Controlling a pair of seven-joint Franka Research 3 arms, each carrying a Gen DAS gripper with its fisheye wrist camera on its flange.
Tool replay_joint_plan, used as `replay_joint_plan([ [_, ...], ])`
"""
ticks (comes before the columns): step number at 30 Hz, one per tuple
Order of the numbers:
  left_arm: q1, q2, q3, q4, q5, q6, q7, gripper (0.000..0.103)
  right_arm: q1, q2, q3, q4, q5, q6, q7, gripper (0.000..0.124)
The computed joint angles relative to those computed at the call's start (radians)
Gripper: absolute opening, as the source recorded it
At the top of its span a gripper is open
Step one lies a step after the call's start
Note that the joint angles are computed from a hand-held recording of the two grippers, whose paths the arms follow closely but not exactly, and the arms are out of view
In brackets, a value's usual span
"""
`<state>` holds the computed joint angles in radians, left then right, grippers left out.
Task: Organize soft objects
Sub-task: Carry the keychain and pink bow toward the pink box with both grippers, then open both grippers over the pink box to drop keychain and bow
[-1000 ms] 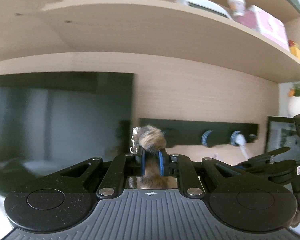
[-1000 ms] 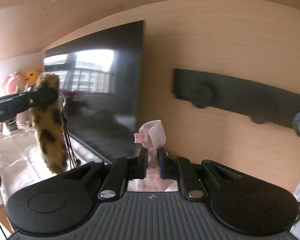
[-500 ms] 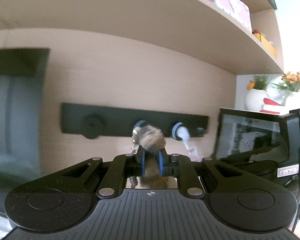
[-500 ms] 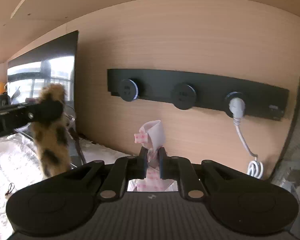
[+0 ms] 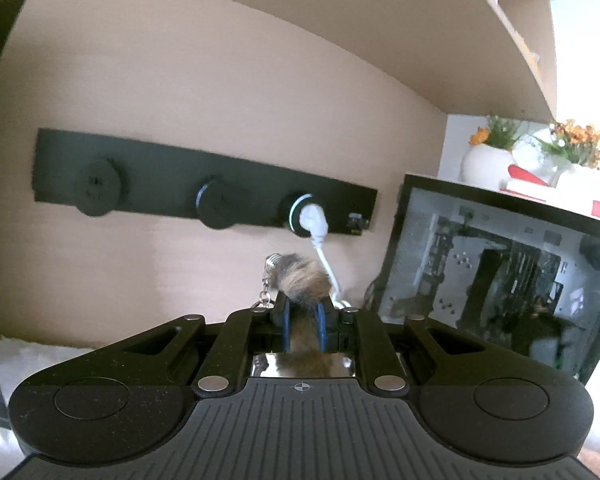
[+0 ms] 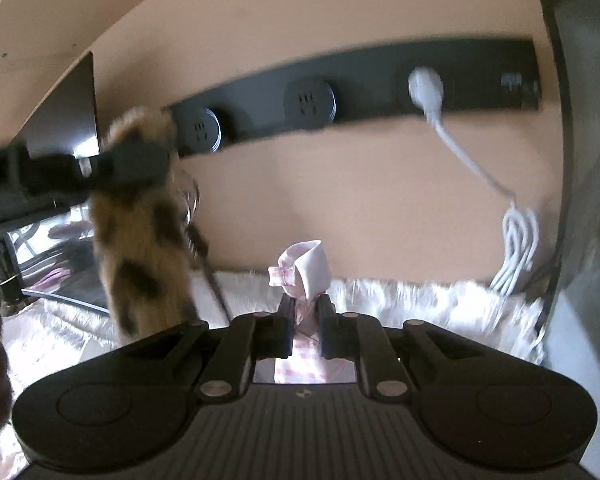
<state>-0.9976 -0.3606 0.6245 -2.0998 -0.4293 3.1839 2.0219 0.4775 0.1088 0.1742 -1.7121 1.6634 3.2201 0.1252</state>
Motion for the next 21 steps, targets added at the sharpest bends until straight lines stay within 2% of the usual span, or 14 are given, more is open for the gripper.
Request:
replay_joint_plan([
  [2,0.028,0.035,-0.017,0.018,-0.006,-0.025,-0.018,0.016,-0.012,0.014,-0.005,-0.011,-0.029,-0.039,0.049,0.011],
  [4,0.102,0.085,-0.068,0.039,-0.015,-0.064,-0.055,0.016,-0.026,0.031,-0.004,-0.014,-0.062,-0.067,0.085,0.012],
  [9,0.252,0.219,-0.142,0.123,-0.026,-0.223,-0.176,0.016,-0.058,0.079,0.015,-0.029,-0.158,-0.090,0.192,0.012],
  [11,0.307,0.271,-0.168,0.157,0.012,-0.277,-0.246,0.016,-0.080,0.093,0.031,-0.022,-0.103,-0.110,0.140,0.012],
  [13,0.355,0.316,-0.192,0.188,0.070,-0.319,-0.326,0.016,-0.086,0.103,0.030,-0.024,-0.106,-0.130,0.143,0.012],
  [16,0.407,0.372,-0.219,0.233,0.131,-0.381,-0.406,0.016,-0.089,0.111,0.027,-0.043,-0.202,-0.142,0.234,0.012],
  [19,0.448,0.416,-0.245,0.280,0.178,-0.453,-0.477,0.018,-0.100,0.111,0.041,-0.058,-0.234,-0.137,0.257,0.012],
  [21,0.475,0.451,-0.261,0.329,0.200,-0.535,-0.531,0.020,-0.106,0.108,0.049,-0.064,-0.245,-0.137,0.260,0.012],
])
